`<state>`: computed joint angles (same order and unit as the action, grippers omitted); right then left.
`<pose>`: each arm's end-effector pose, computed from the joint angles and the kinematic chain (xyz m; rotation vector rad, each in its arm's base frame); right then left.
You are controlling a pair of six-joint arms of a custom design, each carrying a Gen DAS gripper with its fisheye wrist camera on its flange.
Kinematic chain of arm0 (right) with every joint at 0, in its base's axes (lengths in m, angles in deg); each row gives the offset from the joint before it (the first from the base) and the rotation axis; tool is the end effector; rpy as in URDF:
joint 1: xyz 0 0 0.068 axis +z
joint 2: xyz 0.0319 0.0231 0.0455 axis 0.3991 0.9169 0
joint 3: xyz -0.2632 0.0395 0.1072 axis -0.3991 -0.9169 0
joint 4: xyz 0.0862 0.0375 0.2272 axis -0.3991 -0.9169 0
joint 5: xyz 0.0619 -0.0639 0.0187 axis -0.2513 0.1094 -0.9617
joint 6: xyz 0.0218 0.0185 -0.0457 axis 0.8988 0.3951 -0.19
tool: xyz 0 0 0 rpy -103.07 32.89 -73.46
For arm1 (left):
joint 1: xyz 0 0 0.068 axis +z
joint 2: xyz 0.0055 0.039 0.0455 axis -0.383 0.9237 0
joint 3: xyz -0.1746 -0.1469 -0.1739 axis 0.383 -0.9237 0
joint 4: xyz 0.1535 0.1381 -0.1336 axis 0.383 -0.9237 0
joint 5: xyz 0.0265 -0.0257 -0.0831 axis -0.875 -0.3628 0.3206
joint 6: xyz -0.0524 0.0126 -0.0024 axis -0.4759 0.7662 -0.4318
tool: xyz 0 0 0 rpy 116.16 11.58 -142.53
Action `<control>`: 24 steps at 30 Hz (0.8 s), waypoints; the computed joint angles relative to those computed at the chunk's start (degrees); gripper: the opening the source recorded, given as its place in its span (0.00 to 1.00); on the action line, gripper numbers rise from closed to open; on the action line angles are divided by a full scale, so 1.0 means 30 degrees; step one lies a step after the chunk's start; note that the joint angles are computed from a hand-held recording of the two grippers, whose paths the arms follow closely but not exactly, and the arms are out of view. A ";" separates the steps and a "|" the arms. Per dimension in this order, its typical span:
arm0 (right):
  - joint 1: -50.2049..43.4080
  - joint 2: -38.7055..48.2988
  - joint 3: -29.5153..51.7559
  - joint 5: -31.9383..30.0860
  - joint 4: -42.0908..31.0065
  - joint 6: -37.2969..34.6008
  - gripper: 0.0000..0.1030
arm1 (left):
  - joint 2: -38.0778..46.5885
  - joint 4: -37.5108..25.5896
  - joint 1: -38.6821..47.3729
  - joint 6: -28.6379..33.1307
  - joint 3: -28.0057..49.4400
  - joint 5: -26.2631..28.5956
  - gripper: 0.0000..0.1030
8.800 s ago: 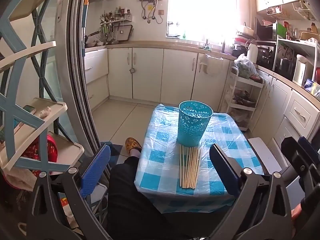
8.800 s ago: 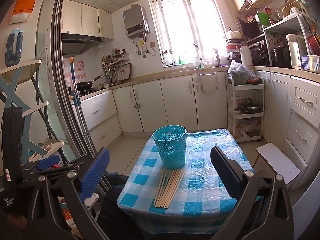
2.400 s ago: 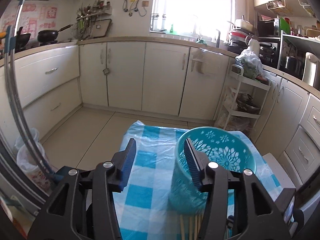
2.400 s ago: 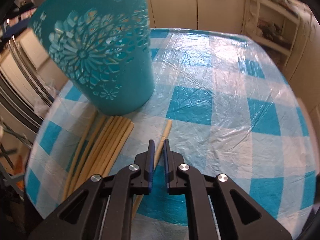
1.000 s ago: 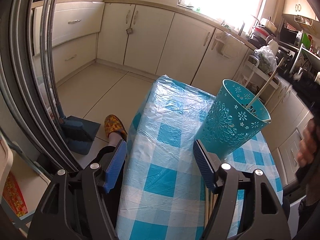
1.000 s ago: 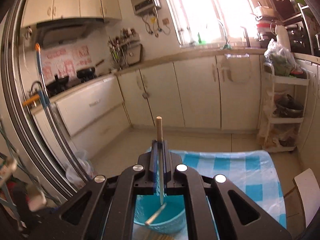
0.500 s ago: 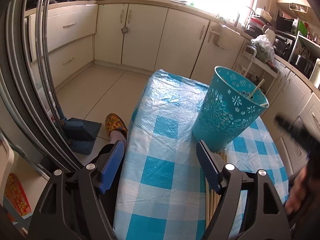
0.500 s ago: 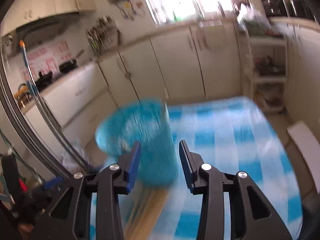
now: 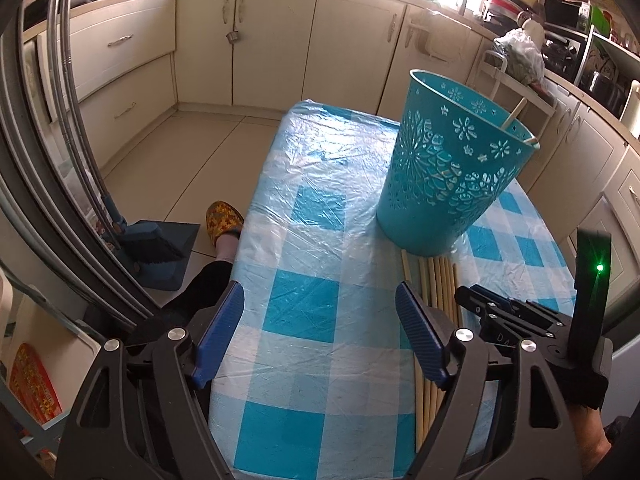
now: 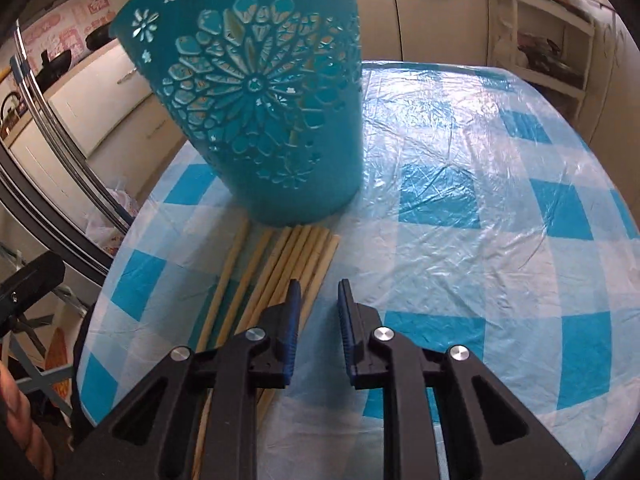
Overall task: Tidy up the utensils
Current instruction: 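Move the left gripper to the chopsticks and grasp one while the right gripper withdraws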
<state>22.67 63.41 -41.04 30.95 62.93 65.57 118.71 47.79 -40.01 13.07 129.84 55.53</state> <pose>0.2633 0.0054 0.1814 -0.1350 2.5476 0.3179 0.2488 -0.0736 0.2108 -0.1234 2.4319 -0.1433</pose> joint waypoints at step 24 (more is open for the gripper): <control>-0.3720 0.0872 0.0231 -0.2736 -0.0341 -0.3987 0.11 | 0.9697 -0.0254 -0.3073 0.0064 0.6317 -0.2629 0.72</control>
<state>11.51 66.03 -40.35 22.74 61.91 53.61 147.80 47.03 -49.23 13.26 148.79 47.64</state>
